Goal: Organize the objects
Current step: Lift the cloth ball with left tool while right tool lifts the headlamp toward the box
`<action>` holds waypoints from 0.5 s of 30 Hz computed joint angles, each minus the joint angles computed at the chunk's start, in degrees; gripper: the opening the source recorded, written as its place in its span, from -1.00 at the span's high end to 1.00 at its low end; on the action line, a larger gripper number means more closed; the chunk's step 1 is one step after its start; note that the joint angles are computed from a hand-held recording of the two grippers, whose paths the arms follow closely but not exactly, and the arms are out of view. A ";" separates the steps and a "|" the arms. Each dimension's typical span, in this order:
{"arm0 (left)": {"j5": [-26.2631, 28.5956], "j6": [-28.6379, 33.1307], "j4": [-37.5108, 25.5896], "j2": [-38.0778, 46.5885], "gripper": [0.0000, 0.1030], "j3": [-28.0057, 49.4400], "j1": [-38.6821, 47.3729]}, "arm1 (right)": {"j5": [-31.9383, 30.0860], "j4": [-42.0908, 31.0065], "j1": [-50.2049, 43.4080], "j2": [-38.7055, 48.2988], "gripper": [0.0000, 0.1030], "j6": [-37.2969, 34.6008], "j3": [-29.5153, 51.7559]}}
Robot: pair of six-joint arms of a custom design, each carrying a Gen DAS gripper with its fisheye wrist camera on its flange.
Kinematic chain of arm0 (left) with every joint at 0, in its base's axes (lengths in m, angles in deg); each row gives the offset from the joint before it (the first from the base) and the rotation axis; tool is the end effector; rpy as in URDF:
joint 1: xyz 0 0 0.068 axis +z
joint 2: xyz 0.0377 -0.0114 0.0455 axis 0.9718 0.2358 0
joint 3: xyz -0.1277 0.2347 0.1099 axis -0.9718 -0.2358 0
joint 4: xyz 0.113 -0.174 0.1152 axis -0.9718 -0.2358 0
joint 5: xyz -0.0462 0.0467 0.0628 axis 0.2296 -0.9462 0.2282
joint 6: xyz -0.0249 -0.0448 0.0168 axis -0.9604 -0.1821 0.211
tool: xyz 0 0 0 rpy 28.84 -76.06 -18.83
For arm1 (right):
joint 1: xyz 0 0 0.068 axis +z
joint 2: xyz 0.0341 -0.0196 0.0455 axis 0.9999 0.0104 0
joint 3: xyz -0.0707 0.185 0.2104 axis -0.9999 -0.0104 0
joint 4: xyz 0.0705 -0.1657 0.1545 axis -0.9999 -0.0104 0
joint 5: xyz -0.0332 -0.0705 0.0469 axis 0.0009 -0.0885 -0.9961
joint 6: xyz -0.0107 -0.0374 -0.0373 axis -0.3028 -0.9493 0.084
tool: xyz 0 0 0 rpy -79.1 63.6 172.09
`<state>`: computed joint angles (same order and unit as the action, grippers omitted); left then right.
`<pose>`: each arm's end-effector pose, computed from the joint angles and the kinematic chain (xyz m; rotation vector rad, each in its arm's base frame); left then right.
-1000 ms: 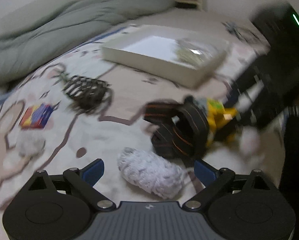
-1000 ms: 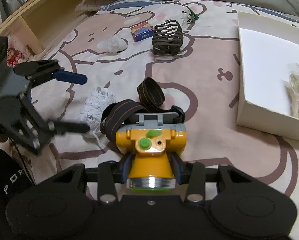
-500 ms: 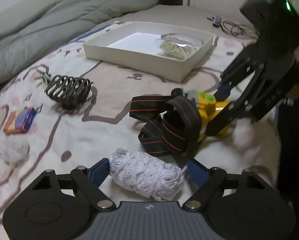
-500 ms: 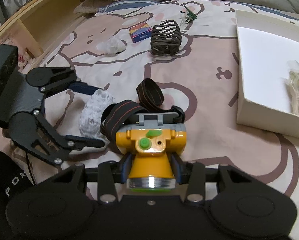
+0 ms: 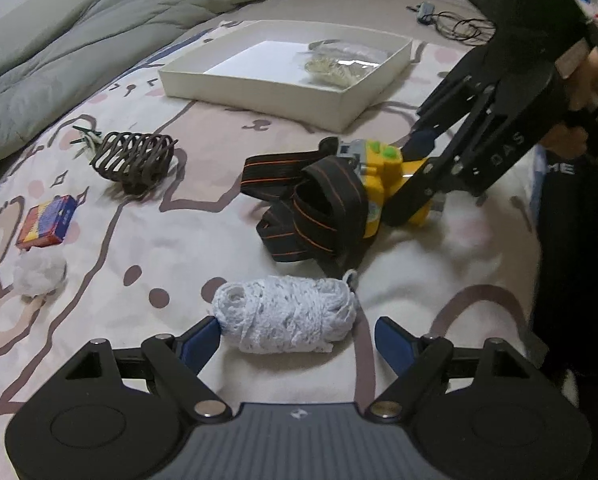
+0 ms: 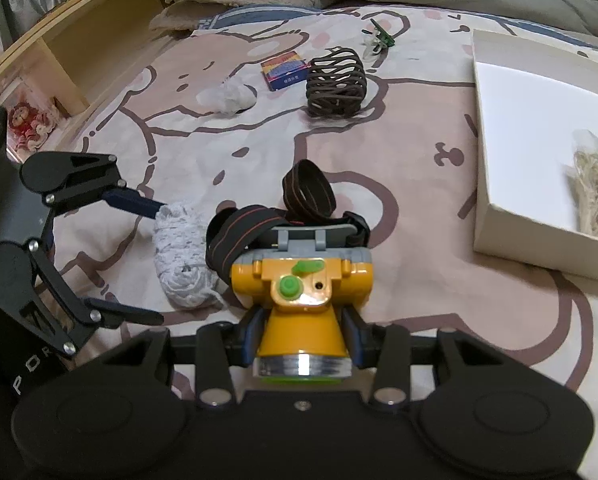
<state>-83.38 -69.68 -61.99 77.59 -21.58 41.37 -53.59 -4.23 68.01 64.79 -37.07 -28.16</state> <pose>0.1761 -0.1187 0.0849 0.7382 2.4691 -0.0959 0.2619 -0.0805 0.0940 -0.9698 2.4885 0.6560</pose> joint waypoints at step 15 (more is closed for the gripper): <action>-2.28 -7.06 -0.97 4.91 -0.47 3.97 -0.38 | 0.96 3.27 1.47 -0.95 0.16 1.61 -1.76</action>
<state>-85.67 -76.75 -62.96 82.51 -17.61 40.99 -52.63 -0.95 69.48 63.83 -35.46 -29.92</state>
